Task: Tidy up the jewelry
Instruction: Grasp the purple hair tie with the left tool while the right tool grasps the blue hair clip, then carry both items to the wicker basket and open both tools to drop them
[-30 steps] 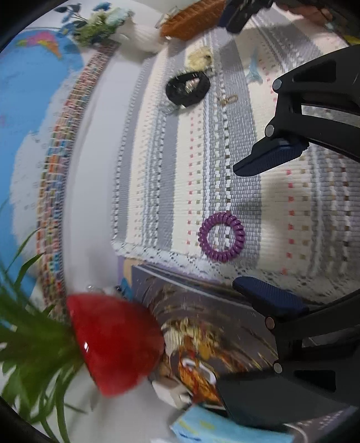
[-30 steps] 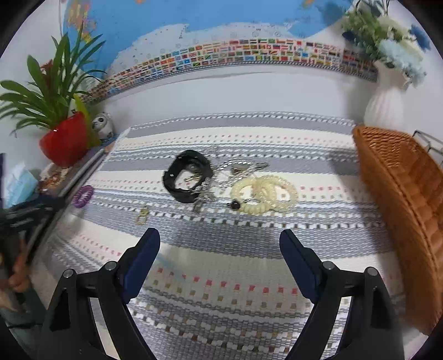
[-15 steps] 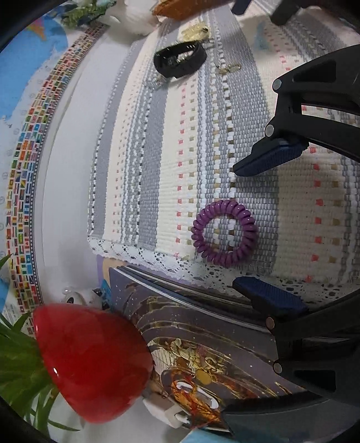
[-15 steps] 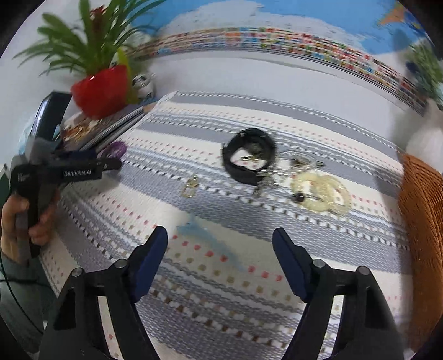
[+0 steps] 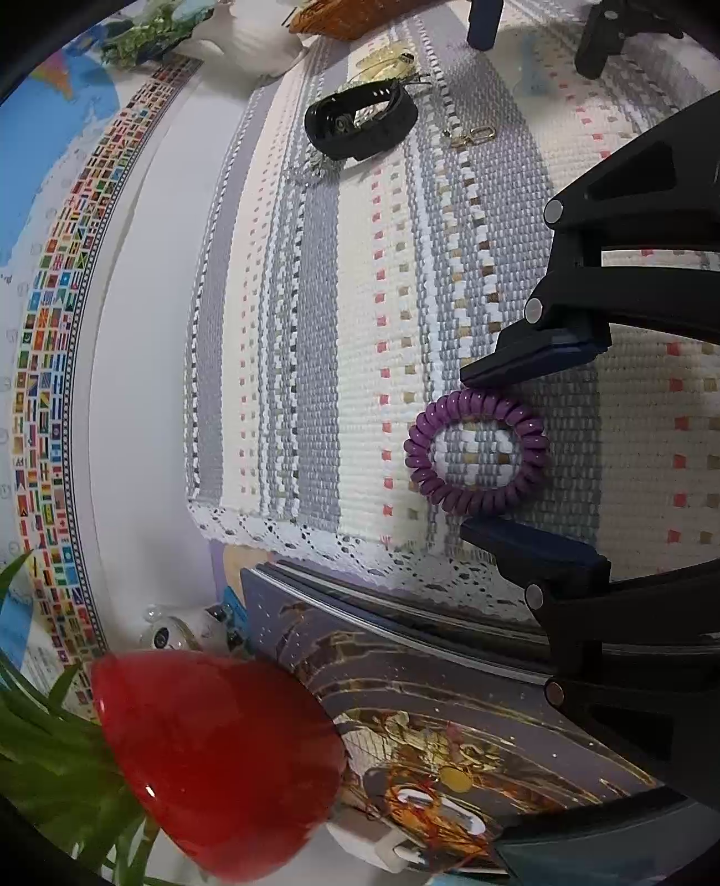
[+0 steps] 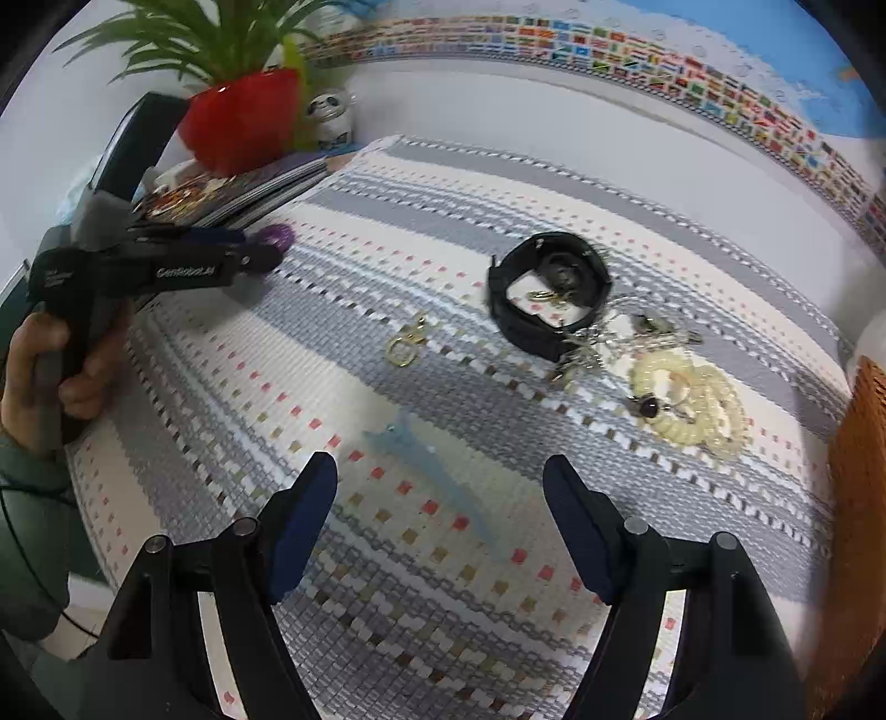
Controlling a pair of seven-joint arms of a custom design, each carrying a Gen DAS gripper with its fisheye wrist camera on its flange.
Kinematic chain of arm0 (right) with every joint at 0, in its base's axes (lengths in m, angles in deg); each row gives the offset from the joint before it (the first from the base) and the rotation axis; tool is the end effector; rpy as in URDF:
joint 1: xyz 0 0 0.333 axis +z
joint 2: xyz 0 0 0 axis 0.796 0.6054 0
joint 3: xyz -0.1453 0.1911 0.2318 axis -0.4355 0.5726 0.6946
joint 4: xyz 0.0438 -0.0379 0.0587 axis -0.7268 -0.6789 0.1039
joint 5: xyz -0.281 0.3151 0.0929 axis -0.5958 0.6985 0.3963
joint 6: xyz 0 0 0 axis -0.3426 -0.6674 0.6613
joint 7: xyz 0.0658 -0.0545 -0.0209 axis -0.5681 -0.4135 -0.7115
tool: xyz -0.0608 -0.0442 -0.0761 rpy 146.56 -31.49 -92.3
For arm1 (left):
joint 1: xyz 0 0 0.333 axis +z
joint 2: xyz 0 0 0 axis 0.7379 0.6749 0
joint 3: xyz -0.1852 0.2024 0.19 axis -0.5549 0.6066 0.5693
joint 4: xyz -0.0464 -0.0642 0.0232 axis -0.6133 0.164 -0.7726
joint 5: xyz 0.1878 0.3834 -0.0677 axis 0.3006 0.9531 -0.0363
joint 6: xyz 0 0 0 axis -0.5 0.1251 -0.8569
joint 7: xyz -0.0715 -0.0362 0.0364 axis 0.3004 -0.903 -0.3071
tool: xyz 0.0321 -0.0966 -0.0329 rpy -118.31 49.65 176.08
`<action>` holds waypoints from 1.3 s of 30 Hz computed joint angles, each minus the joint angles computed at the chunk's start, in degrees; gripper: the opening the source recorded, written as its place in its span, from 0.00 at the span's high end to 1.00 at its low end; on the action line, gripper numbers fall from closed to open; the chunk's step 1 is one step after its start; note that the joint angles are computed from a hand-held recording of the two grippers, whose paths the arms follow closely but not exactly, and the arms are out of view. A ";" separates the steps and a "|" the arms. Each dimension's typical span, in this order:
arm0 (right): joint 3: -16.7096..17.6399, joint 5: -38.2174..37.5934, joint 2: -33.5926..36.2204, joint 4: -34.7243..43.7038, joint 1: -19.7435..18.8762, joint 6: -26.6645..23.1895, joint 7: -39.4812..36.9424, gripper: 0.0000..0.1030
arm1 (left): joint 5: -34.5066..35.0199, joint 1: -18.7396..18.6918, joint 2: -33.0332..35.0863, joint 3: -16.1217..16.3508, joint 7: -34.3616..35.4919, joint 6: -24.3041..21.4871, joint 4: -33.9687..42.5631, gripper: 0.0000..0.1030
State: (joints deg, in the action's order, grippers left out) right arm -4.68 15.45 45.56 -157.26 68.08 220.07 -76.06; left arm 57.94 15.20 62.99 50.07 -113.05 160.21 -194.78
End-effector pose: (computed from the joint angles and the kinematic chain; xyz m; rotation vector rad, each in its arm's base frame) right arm 0.5059 0.1678 0.3227 -2.5008 0.3559 -0.0796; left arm 0.3667 -0.4129 0.2959 -2.2627 1.0469 -0.3411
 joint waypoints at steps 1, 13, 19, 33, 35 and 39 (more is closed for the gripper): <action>-0.09 -0.91 0.29 0.36 -0.07 -0.79 0.51 0.23 | 0.33 -0.02 -0.20 -0.01 -0.10 0.43 -0.22 0.52; 0.88 -2.80 1.81 1.61 0.59 0.74 -0.17 0.43 | 1.30 0.03 0.21 0.16 0.99 1.16 -0.08 0.50; 0.81 -0.54 -0.80 -1.18 0.92 2.12 -3.94 0.83 | 1.93 -0.56 1.32 0.01 2.23 -1.31 1.48 0.59; -2.85 1.84 -6.76 -3.85 -0.80 -1.14 -1.56 0.90 | 9.77 -3.91 2.43 -0.54 1.58 -3.23 5.05 0.65; -3.47 2.34 -7.50 -3.79 -1.52 -2.08 -1.05 0.90 | 10.63 -4.45 2.86 -0.66 2.58 -3.71 6.59 0.65; -5.21 3.30 -8.73 -3.26 -3.38 -5.38 -1.20 0.90 | 12.11 -6.30 5.06 -0.79 6.01 -6.88 11.63 0.65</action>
